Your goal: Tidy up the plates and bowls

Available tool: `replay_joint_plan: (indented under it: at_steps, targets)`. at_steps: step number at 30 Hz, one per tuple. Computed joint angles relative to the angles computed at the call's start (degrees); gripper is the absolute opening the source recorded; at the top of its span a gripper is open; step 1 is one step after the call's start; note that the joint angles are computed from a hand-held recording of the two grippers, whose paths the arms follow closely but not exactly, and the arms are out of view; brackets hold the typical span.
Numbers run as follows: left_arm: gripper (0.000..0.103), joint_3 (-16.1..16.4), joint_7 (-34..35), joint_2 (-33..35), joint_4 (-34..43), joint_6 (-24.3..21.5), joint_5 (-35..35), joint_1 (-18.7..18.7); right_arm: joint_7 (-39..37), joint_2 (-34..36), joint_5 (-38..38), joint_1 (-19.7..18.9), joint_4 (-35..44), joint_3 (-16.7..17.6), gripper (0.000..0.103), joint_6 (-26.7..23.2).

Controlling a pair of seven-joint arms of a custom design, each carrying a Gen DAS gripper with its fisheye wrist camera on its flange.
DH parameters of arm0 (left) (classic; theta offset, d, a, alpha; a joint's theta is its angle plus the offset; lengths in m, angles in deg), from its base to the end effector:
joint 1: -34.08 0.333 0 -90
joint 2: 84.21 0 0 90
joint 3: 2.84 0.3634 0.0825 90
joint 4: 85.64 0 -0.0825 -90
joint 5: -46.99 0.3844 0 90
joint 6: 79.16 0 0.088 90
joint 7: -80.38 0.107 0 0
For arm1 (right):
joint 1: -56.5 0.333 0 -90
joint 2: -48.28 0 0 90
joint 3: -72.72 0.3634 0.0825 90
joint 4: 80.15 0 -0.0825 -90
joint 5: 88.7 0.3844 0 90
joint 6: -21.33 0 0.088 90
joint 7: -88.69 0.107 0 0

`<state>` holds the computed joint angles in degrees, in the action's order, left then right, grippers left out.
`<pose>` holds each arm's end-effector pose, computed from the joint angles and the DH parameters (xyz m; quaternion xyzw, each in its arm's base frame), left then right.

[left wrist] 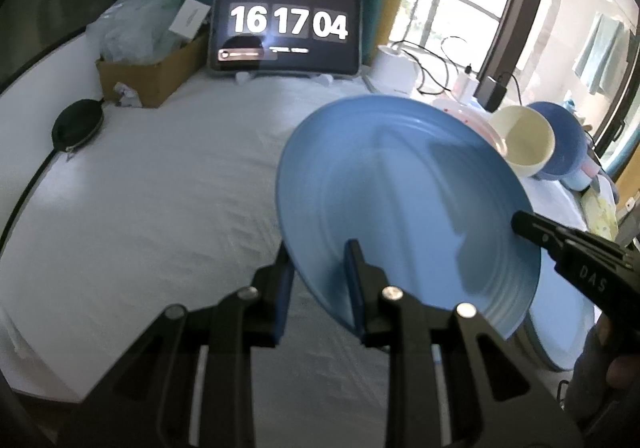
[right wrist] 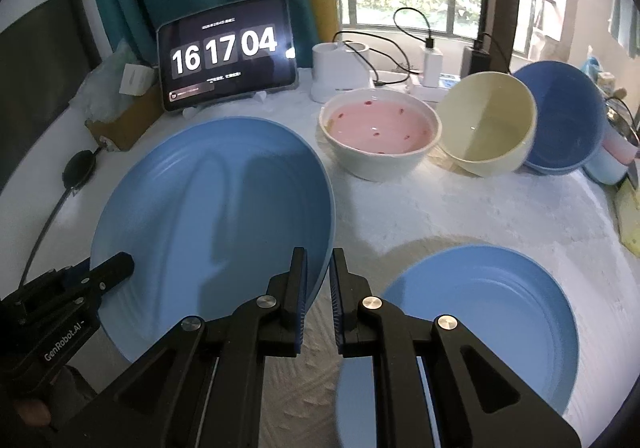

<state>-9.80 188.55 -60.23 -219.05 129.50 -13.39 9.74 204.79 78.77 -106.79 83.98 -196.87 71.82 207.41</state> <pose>0.5078 -0.1744 0.2811 -0.7524 0.5499 -0.2786 0.2320 0.5800 0.3258 0.2949 -0.7704 0.5453 -0.1425 0.2981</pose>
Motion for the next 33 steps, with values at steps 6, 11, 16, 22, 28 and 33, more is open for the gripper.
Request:
replay_joint_plan:
  at_steps: [6,11,16,22,28,33]
  targets:
    - [0.025,0.4,3.9,0.3,1.8,-0.7,-3.4,-2.6,0.5,-1.9,0.7,0.0,-3.6,-1.5,0.012,2.2]
    - [0.026,0.3,8.8,0.9,4.0,-1.0,-7.5,-4.5,0.4,-3.3,1.8,-0.5,-6.6,-2.3,0.012,4.1]
    - [0.026,-0.7,15.5,2.0,7.3,-1.0,-13.3,-5.9,-0.3,-4.5,3.1,-1.5,-9.5,-2.7,0.012,6.3]
    - [0.026,-3.9,26.2,3.9,12.5,-0.6,-22.3,-5.5,-1.5,-6.0,4.5,-3.6,-13.1,-2.4,0.012,8.2]
    - [0.027,-8.8,34.8,6.1,17.1,1.5,-28.1,-3.3,-2.3,-7.1,5.4,-6.3,-16.0,-1.4,0.012,9.8]
    - [0.027,-13.3,41.4,8.4,21.0,3.8,-31.5,-0.9,-2.5,-7.6,5.8,-8.3,-17.6,-0.9,0.012,10.6]
